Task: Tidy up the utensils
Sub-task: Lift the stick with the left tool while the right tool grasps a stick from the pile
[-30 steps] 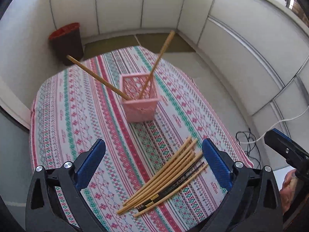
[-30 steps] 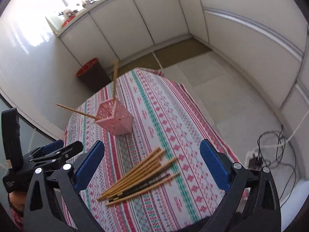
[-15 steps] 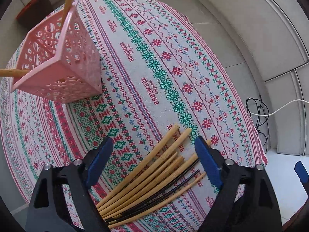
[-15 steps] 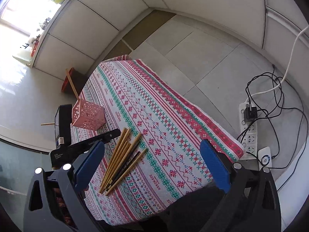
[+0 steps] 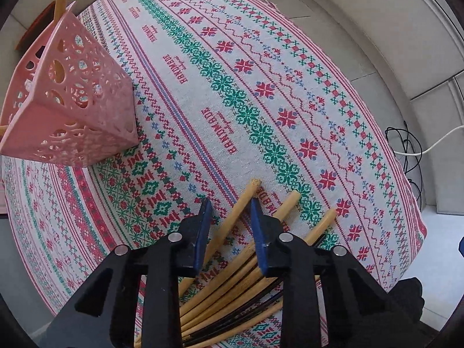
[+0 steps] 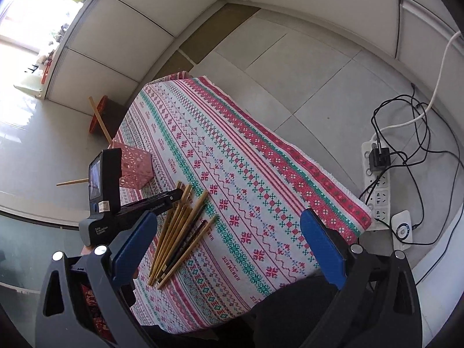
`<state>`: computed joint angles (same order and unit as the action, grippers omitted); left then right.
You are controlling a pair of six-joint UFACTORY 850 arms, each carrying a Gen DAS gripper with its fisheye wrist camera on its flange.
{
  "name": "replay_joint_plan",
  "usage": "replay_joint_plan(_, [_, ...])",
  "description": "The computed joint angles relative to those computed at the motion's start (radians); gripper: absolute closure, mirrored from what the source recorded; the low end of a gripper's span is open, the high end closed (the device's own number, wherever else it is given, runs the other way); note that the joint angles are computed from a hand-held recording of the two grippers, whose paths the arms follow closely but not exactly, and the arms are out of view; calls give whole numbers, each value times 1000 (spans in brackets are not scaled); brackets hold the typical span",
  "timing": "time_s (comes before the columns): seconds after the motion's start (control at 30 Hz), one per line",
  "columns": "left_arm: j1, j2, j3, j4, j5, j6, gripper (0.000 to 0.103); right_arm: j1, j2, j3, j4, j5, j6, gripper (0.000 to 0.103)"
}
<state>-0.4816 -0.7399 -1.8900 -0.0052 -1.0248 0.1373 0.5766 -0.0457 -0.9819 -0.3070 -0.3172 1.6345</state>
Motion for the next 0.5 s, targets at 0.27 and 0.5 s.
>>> replay_joint_plan(0.27, [35, 117, 167, 18, 201, 41, 97, 9, -132, -143, 65, -54, -107, 7])
replay_joint_plan(0.5, [112, 355, 350, -95, 337, 158, 97, 14, -364, -424, 165, -192, -336, 13])
